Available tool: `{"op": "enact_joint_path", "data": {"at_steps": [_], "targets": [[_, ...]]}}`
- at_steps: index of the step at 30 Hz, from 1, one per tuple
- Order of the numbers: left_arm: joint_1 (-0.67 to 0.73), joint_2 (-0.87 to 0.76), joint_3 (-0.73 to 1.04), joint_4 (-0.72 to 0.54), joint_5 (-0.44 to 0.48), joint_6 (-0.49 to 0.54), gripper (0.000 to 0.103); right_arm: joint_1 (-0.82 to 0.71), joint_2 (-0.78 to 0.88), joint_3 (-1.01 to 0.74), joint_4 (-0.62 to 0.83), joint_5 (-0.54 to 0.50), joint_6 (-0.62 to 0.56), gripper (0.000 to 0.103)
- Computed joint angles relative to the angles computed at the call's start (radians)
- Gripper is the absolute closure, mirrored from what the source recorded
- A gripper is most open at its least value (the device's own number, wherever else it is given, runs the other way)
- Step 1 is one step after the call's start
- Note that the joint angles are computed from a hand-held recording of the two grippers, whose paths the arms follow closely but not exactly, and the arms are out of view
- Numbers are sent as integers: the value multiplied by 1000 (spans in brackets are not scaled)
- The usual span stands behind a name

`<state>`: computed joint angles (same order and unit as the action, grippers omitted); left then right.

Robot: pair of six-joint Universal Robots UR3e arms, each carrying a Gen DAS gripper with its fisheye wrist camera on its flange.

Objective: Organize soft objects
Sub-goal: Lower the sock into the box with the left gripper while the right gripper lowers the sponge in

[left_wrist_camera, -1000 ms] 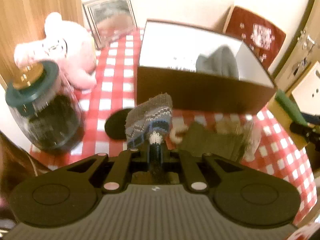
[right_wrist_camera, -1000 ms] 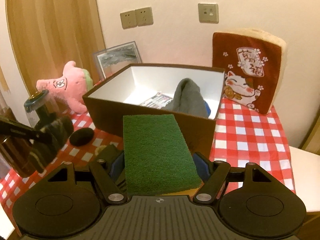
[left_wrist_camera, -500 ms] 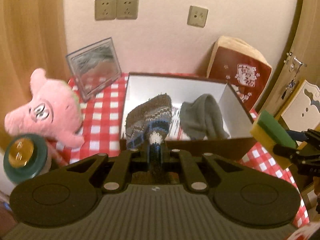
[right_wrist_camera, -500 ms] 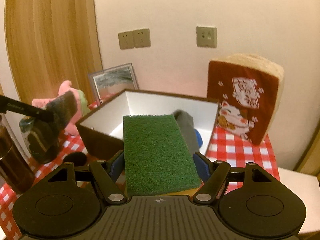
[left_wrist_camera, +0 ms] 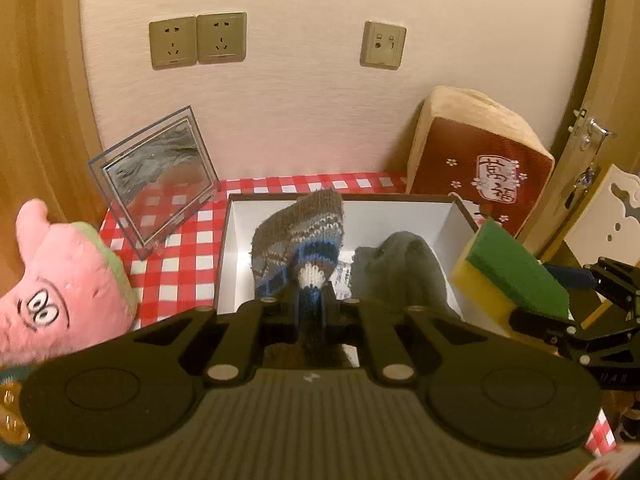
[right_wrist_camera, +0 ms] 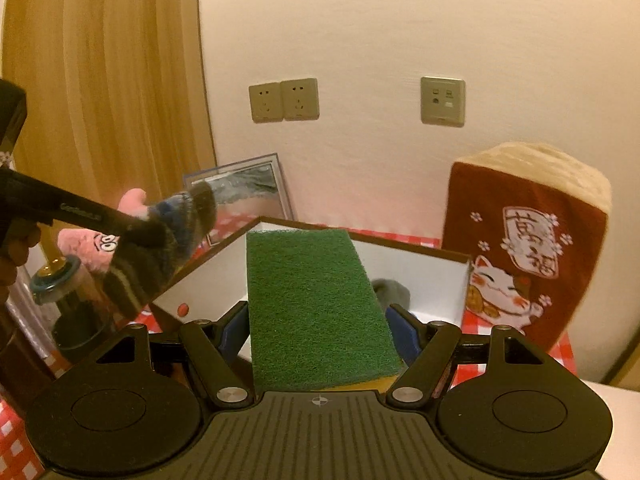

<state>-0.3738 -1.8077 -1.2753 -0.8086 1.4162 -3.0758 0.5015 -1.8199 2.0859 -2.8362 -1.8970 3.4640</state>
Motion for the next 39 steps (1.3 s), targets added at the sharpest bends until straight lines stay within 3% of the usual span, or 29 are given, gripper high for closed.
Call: {"op": "enact_joint_path", "data": {"at_steps": [10,19,23,25,39], "targets": [[-31,-259,320,-117,31,25,94,-141,151,-73,-63,129,-63,30],[-43,-427,528,-214,47,43,93,-198,260,-123,-75,175,-68,30],[-60,-495,614,-255,91,52,78,-211,291,-134,-74,182,-59,30],[-67,-515,637,-268,109,56,72,-213,300,-137,-70,181,-53,30],[-63,-535,664,-300,123,59,66,-232,325,-143,-71,191,-21,30]]}}
